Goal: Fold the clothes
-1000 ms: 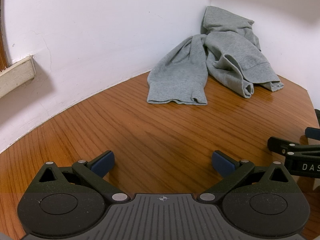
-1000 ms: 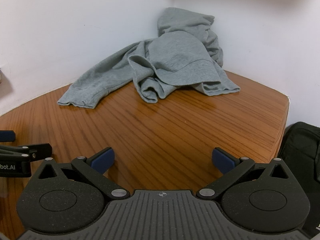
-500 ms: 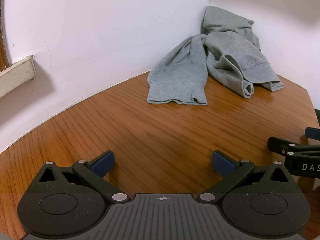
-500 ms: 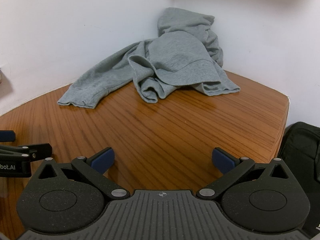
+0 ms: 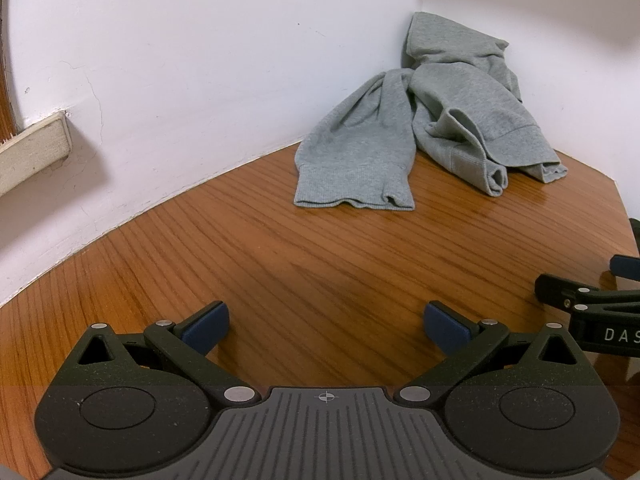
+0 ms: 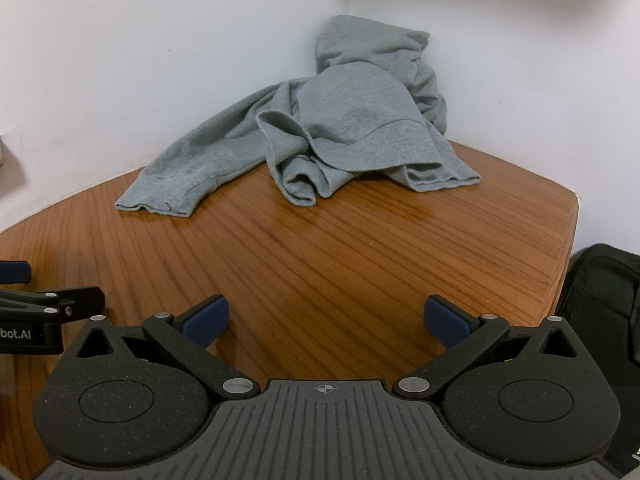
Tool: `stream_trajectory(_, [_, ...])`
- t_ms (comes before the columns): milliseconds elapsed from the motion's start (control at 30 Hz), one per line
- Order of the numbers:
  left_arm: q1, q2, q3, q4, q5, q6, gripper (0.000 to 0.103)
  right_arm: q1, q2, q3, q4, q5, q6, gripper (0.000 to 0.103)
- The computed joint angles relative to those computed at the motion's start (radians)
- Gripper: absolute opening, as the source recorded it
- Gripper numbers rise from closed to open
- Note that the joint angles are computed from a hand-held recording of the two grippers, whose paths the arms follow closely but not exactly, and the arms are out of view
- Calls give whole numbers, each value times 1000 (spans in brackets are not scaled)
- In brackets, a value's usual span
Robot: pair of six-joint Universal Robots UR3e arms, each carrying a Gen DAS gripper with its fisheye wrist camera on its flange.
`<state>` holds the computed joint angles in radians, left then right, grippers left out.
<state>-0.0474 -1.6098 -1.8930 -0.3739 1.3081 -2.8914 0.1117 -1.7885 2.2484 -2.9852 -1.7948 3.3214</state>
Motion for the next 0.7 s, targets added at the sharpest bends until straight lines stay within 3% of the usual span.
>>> stream_trajectory(500, [1,0,0,0,-2,1,103,-4,-2,3,-2,4,-2,103])
stream_trajectory(700, [40,37,-19,-33,-71,54,103,-26,-12,10,-4,42,-26,103])
